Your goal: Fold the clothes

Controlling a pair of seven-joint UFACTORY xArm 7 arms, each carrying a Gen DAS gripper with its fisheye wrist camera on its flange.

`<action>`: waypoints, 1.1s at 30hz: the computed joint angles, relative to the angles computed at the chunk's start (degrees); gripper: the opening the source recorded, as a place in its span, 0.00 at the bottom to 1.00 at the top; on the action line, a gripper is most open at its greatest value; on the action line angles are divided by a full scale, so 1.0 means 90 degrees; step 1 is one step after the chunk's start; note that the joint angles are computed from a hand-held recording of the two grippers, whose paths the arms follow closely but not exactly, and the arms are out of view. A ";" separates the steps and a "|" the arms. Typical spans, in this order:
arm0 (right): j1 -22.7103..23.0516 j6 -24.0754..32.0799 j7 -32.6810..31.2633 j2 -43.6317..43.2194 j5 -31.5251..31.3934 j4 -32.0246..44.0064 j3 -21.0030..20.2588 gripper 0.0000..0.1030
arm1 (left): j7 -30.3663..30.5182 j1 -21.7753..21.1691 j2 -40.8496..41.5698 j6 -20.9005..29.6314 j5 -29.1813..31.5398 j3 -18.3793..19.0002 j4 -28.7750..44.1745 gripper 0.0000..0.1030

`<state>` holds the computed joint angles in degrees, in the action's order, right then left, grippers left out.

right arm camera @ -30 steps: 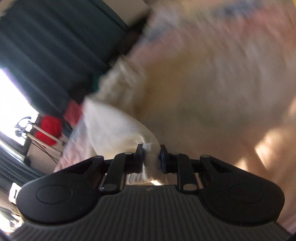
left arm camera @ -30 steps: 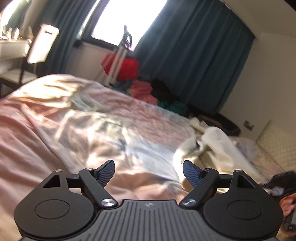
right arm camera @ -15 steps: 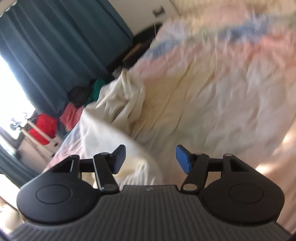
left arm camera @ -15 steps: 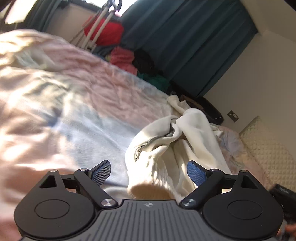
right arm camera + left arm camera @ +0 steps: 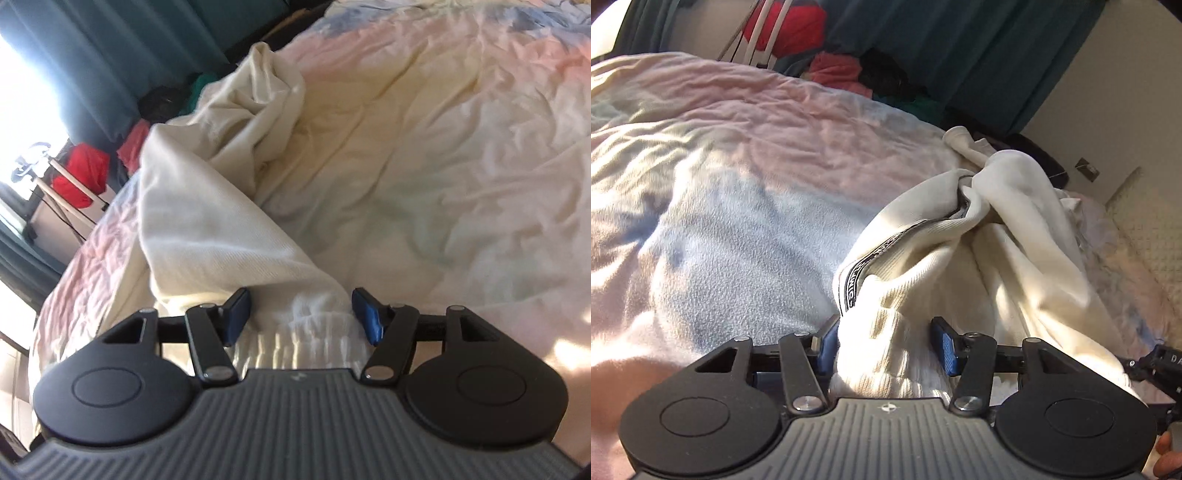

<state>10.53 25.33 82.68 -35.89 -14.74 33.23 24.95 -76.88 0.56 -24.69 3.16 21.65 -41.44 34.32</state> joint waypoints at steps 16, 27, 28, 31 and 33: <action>0.4709 -0.2628 -0.3550 0.0335 0.3849 -0.0773 -0.3530 0.26 | 0.0810 -0.0905 -0.1061 -0.0477 -0.1518 0.1722 -0.0657 0.14; 0.5433 -0.5337 -0.2867 0.5090 0.4560 0.3364 -0.1310 0.24 | 0.4620 -0.0886 -0.3090 0.2687 -0.1148 0.4608 0.0506 0.12; 0.5279 -0.5205 -0.3121 0.5596 0.4441 0.4030 -0.0983 0.24 | 0.4884 -0.0703 -0.3107 0.2826 -0.1089 0.4769 0.0614 0.12; 0.4898 -0.4603 -0.2898 0.7118 0.2802 0.6029 -0.0299 0.24 | 0.5634 -0.0093 -0.2970 0.3152 -0.0860 0.5190 0.0967 0.12; 0.5107 -0.4108 -0.2643 0.8055 0.2019 0.7362 -0.0325 0.24 | 0.5990 0.0282 -0.2741 0.3262 -0.0798 0.5435 0.1072 0.13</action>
